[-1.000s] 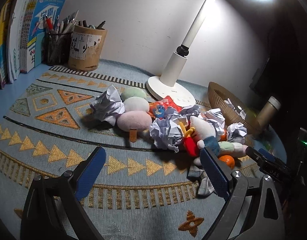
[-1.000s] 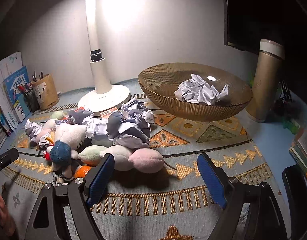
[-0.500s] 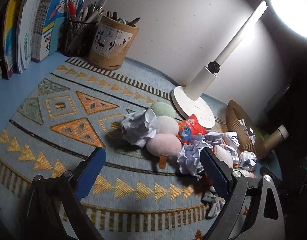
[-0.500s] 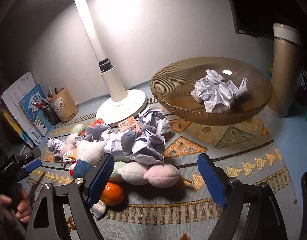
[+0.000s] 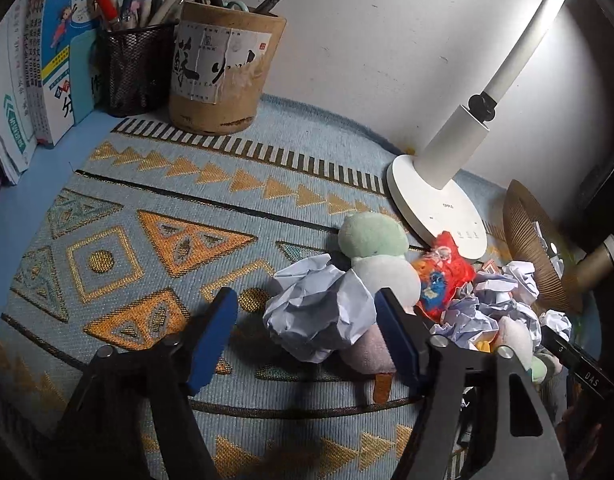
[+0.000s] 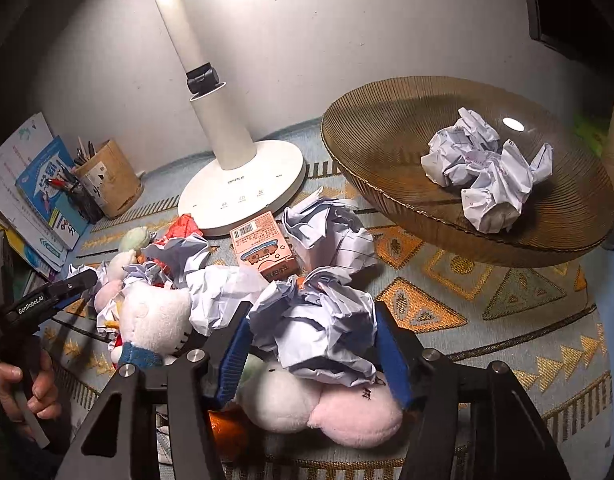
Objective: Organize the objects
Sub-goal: 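Close the left gripper on a paper ball while the right grasps another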
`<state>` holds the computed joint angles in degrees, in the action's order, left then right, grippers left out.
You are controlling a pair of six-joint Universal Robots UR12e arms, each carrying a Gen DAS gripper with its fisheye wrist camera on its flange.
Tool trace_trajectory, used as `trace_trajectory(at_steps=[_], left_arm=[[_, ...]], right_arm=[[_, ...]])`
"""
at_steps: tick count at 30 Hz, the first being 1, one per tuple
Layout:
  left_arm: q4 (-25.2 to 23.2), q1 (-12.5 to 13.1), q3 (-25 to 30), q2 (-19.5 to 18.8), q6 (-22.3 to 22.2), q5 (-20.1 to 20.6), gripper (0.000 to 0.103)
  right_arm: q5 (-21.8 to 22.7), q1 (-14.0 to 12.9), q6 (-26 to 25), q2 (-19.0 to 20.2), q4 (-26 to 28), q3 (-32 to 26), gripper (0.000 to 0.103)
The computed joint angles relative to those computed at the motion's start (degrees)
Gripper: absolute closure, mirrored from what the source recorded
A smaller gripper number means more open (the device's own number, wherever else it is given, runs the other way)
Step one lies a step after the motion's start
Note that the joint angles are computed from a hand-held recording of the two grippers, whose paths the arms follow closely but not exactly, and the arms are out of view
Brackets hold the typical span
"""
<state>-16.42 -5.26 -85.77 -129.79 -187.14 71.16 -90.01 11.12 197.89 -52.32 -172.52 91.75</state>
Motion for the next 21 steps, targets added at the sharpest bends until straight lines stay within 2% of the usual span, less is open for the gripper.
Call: trace_trajectory(at_steps=[1, 6, 10, 12, 15, 18, 21], left_arm=[[-0.4, 0.0, 0.3, -0.1, 0.6, -0.4, 0.060], [2.3, -0.1, -0.6, 1.1, 3.3, -2.6, 0.061], [6.7, -0.4, -2.7, 4.1, 4.5, -5.6, 0.061], [8.6, -0.9, -3.5, 5.3, 5.8, -7.4, 0.061], [7.5, -2.0, -3.2, 5.8, 8.7, -10.6, 0.061], [4.6, -3.7, -1.6, 4.8, 13.1, -12.2, 0.061], [4.7, -4.2, -1.6, 3.2, 12.9, -14.9, 0.061]], right_arm=[[0.4, -0.1, 0.0, -0.2, -1.2, 0.4, 0.051], [1.7, -0.6, 1.2, -2.0, -9.3, 3.2, 0.051], [0.8, -1.2, 2.8, -4.4, -12.4, 6.0, 0.051], [-1.4, -1.2, 3.0, -5.5, -11.3, 7.4, 0.050], [-2.7, -1.7, 3.8, -6.2, -5.9, 8.4, 0.050], [-2.8, -2.5, 5.5, -6.0, -3.1, 9.5, 0.050], [-2.2, -3.1, 6.0, -5.6, -2.2, 10.0, 0.050]])
